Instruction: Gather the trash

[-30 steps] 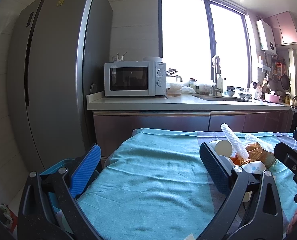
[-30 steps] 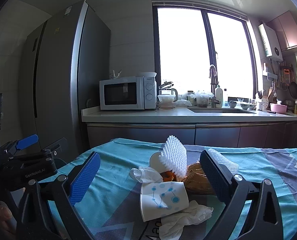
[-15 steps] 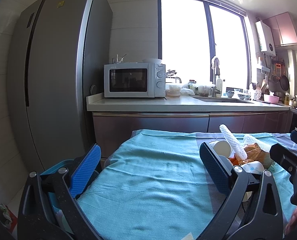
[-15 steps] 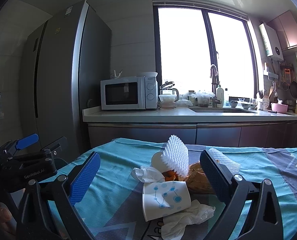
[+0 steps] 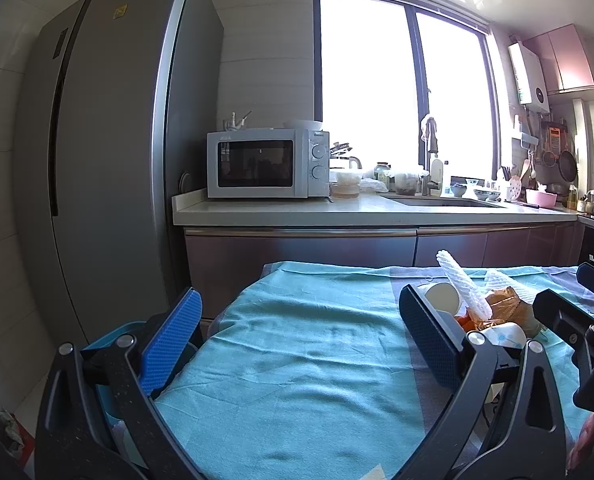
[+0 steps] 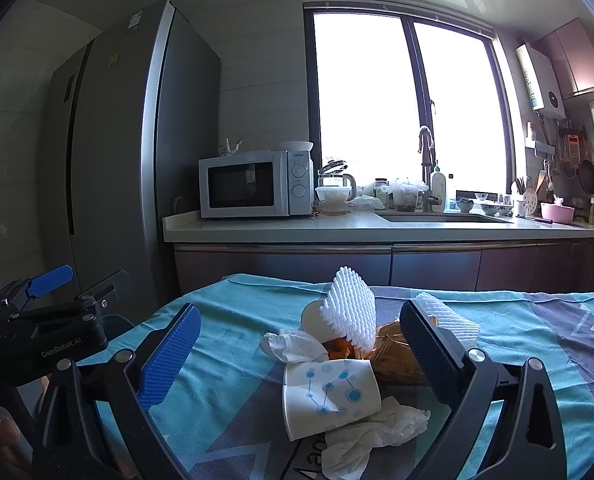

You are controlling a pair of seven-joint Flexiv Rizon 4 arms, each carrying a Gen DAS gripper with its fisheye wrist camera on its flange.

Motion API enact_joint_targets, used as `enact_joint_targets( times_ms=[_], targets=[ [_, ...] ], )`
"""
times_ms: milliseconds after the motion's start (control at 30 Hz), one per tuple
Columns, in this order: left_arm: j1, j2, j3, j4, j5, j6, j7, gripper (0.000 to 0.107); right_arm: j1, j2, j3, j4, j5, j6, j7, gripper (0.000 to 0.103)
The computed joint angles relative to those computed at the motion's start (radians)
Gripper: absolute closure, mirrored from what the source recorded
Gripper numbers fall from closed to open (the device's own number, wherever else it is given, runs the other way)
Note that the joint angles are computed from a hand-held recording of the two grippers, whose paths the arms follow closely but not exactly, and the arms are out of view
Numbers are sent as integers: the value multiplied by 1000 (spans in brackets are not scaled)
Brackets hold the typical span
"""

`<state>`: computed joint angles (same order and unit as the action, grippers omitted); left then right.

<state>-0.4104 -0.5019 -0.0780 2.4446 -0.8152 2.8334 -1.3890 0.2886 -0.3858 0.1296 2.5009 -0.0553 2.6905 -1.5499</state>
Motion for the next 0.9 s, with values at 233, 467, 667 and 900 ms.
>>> enact_joint_targets(
  times_ms=[233, 467, 667, 900],
  targets=[
    [0, 0, 0, 0, 1, -1, -1, 9, 0, -6, 0, -1, 4, 4, 1, 7],
    [-3, -5, -1, -4, 2, -1, 4, 9, -2, -6, -2, -3, 1, 0, 3, 7],
    [-1, -7, 0, -7, 11, 0, 3, 9, -2, -6, -1, -3, -1, 1, 4, 7],
    [-1, -10, -2, -10, 12, -5, 5, 9, -8, -9, -2, -5, -10, -1, 11, 7]
  ],
)
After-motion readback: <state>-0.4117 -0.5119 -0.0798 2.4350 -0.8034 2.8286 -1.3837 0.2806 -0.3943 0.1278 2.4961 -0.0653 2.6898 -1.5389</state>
